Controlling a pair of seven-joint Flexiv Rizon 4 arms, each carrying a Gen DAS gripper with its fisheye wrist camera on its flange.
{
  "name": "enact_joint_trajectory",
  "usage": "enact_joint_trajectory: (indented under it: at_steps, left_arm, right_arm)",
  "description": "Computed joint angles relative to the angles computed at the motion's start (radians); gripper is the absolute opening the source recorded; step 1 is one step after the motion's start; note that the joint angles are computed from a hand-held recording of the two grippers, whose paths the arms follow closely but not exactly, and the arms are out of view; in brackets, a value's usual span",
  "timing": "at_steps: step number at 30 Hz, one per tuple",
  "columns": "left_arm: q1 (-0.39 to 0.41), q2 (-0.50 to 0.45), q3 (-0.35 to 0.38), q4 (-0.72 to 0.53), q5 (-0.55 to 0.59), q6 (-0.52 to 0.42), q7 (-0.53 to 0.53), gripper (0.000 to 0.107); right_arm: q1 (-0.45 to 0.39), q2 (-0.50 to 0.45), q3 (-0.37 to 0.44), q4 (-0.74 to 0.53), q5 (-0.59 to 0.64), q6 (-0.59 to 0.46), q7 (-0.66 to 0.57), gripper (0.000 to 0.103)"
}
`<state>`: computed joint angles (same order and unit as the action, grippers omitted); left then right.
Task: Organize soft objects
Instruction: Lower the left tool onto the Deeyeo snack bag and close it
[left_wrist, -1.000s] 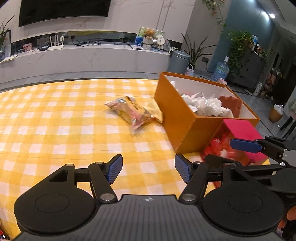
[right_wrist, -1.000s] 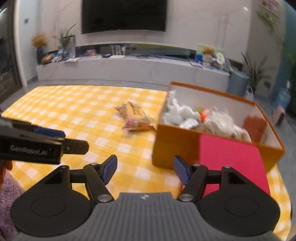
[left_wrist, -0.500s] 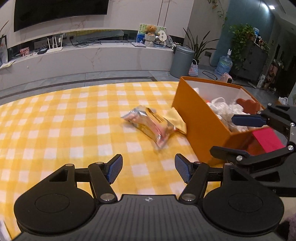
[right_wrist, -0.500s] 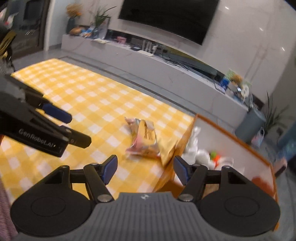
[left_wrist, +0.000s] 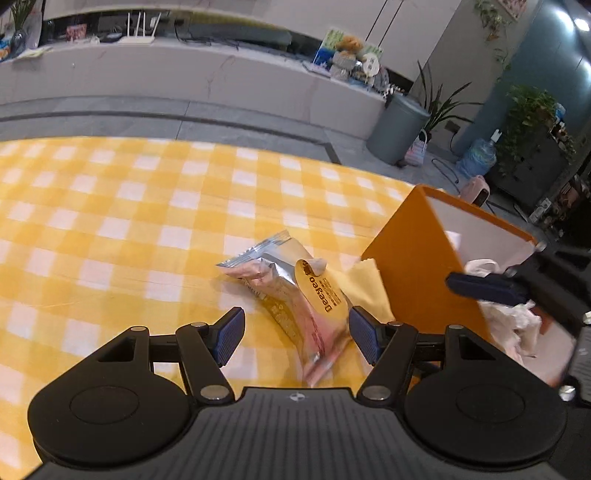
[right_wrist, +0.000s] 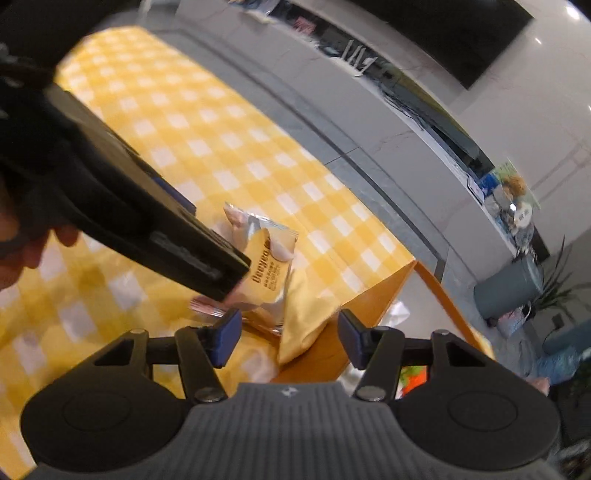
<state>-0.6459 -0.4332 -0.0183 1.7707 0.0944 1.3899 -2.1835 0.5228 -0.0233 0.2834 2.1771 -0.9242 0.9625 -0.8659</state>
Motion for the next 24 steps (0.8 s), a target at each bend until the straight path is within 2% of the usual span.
enact_joint_trajectory:
  at_steps: [3,8,10,15,18,19,22,24]
  left_arm:
    - [0.002,-0.031,-0.003,-0.029,0.001,-0.015,0.013,0.076]
    - [0.049,-0.066,-0.061,-0.033,-0.052,0.011,0.090,0.076]
    - [0.047,-0.080,-0.059,-0.037,-0.070,0.015,0.101,0.081]
    - [0.059,-0.095,-0.076,-0.013,-0.122,0.055,0.126,0.087]
    - [0.024,-0.105,-0.037,-0.018,-0.118,0.083,0.117,0.087]
    - [0.013,-0.108,-0.025,-0.022,-0.115,0.085,0.116,0.086]
    - [0.049,-0.112,-0.078,-0.007,-0.124,0.126,0.184,0.059]
    - [0.020,-0.118,-0.049,-0.025,-0.120,0.128,0.194,0.047]
  right_arm:
    - [-0.003,-0.026,-0.008,-0.023,0.020,-0.003,-0.090,0.057]
    - [0.003,-0.074,-0.017,-0.072,0.122,-0.036,-0.226,0.057]
    - [0.007,-0.087,-0.022,-0.082,0.140,-0.049,-0.257,0.057]
    - [0.015,-0.099,-0.036,-0.075,0.076,-0.055,-0.298,0.059]
    - [0.015,-0.102,-0.041,-0.072,0.050,-0.058,-0.318,0.060]
    - [0.013,-0.101,-0.042,-0.069,0.044,-0.053,-0.324,0.060]
    - [0.010,-0.100,-0.042,-0.064,0.044,-0.039,-0.327,0.064]
    - [0.014,-0.103,-0.040,-0.070,0.053,-0.048,-0.324,0.064]
